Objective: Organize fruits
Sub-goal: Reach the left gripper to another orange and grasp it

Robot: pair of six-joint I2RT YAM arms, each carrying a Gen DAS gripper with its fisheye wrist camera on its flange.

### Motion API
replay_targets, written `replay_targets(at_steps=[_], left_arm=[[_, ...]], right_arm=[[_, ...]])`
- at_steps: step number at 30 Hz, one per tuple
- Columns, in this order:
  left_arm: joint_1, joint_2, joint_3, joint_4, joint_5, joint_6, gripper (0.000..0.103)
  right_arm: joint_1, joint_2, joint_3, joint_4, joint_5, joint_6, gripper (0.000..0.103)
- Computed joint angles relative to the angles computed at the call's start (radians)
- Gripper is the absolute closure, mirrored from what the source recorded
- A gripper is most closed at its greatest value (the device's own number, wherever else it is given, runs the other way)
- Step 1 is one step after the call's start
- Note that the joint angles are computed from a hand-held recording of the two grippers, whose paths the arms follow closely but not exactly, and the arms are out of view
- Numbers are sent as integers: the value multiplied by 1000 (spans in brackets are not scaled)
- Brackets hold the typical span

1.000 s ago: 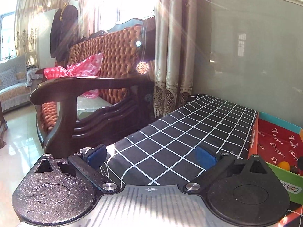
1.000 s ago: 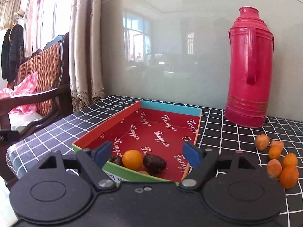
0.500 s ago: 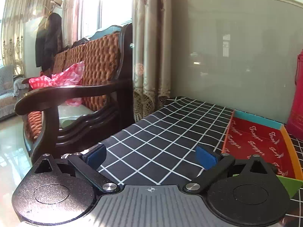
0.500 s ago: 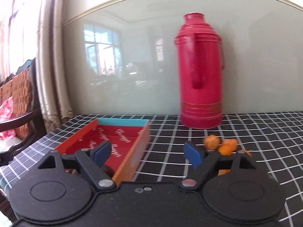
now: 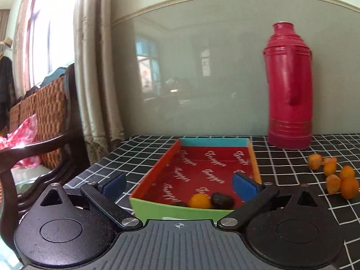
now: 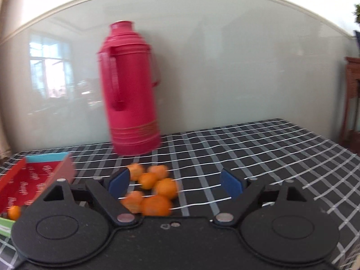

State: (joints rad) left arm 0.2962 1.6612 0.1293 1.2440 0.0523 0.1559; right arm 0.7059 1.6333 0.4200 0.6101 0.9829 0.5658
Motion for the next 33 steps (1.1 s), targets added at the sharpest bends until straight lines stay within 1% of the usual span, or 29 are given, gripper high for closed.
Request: replay_targets(at_steps=[1, 2, 4, 6, 8, 10, 12, 17, 18, 20, 22, 24, 25, 26, 28, 33], left_arm=[[-32, 12, -11, 29, -4, 10, 3], [-64, 18, -19, 45, -7, 17, 3], [-128, 30, -37, 73, -15, 27, 3], [-193, 34, -35, 66, -27, 27, 3], [-264, 34, -18, 31, -51, 21, 3], [-318, 38, 4, -12, -52, 14, 4], [-378, 62, 22, -24, -73, 9, 4], [-501, 107, 64, -36, -80, 25, 4], [-521, 110, 80, -57, -73, 31, 5], [-556, 114, 125, -125, -61, 35, 19], [-585, 126, 169, -190, -60, 24, 26], [-614, 141, 200, -228, -67, 4, 32], [-627, 148, 209, -232, -63, -4, 38], [-646, 153, 213, -232, -69, -8, 39], [-690, 181, 239, -238, -101, -14, 39], [-742, 225, 319, -328, -145, -61, 39]], right_arm=[[0, -6, -9, -18, 53, 20, 7], [-3, -18, -20, -33, 90, 31, 6], [-17, -43, -52, -29, 125, 27, 6], [-31, -68, -81, -26, 135, 27, 6], [-40, -88, -106, -34, 139, 41, 6], [-46, -103, -129, -39, 141, 48, 6], [-46, -107, -150, -37, 158, 55, 6], [-90, -149, -188, -20, 128, 34, 6], [-98, -160, -198, -10, 125, 31, 6], [-114, -187, -219, -6, 120, 32, 6], [-132, -212, -241, 4, 106, 31, 6], [-150, -227, -251, 6, 89, 35, 6], [-155, -234, -257, 5, 84, 38, 6], [-160, -242, -263, 6, 79, 37, 6], [-165, -255, -272, 10, 73, 27, 6], [-168, -285, -291, 21, 66, 9, 6]])
